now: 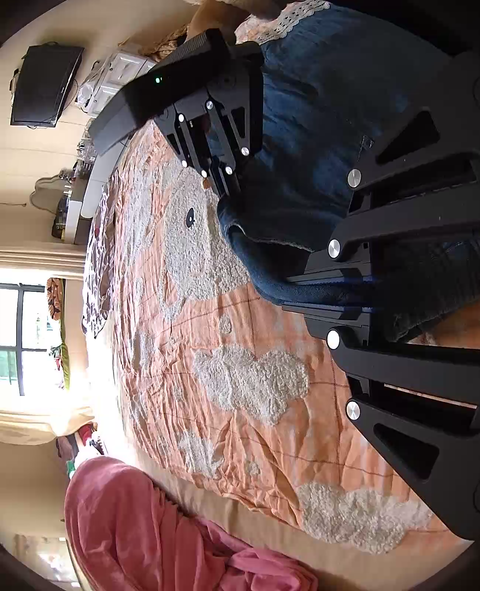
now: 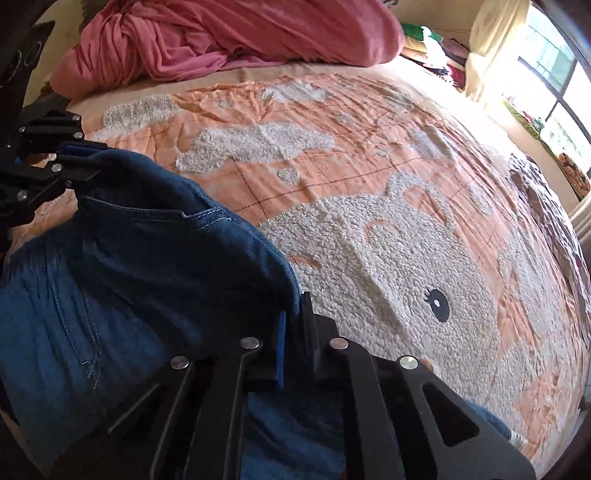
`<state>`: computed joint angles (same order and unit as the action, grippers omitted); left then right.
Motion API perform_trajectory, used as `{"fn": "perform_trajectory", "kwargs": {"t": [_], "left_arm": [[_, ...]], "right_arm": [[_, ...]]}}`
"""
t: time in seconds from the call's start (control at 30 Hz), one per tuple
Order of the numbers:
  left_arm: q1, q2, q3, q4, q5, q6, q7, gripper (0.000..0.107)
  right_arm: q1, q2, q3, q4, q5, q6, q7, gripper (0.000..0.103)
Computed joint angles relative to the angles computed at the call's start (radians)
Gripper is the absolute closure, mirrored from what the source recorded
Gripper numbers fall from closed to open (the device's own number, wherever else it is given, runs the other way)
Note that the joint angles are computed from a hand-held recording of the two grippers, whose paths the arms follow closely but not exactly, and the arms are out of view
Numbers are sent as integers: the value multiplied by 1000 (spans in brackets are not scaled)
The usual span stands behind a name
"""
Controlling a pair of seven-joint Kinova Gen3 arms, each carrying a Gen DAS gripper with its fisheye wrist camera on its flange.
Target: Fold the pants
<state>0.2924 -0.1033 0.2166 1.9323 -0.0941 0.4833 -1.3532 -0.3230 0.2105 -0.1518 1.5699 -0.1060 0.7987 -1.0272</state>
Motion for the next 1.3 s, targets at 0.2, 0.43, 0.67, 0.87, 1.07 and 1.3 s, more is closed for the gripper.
{"fn": "perform_trajectory", "kwargs": {"t": [0.2,0.43,0.67,0.87,1.07,1.3], "left_arm": [[-16,-67,67,39,-98,-8,107,105],[-41,-206,166,93,-143,11,198,104],[-27,-347,212,151,-60,89,174,104],[-12,-417,232,193,12,183,142,104],[-9,-445,236,220,68,243,134,104],[-3,-446,213,212,108,265,113,101]], "right_arm": [[26,-199,6,169,-86,-100,-38,99],[-9,-395,14,311,-118,-106,-136,100],[-69,-569,-38,460,-124,-68,-261,99],[-117,-650,-102,550,-119,-73,-368,99],[-135,-637,-177,591,-85,-85,-473,98],[-160,-621,-211,621,-34,-122,-562,94]]}}
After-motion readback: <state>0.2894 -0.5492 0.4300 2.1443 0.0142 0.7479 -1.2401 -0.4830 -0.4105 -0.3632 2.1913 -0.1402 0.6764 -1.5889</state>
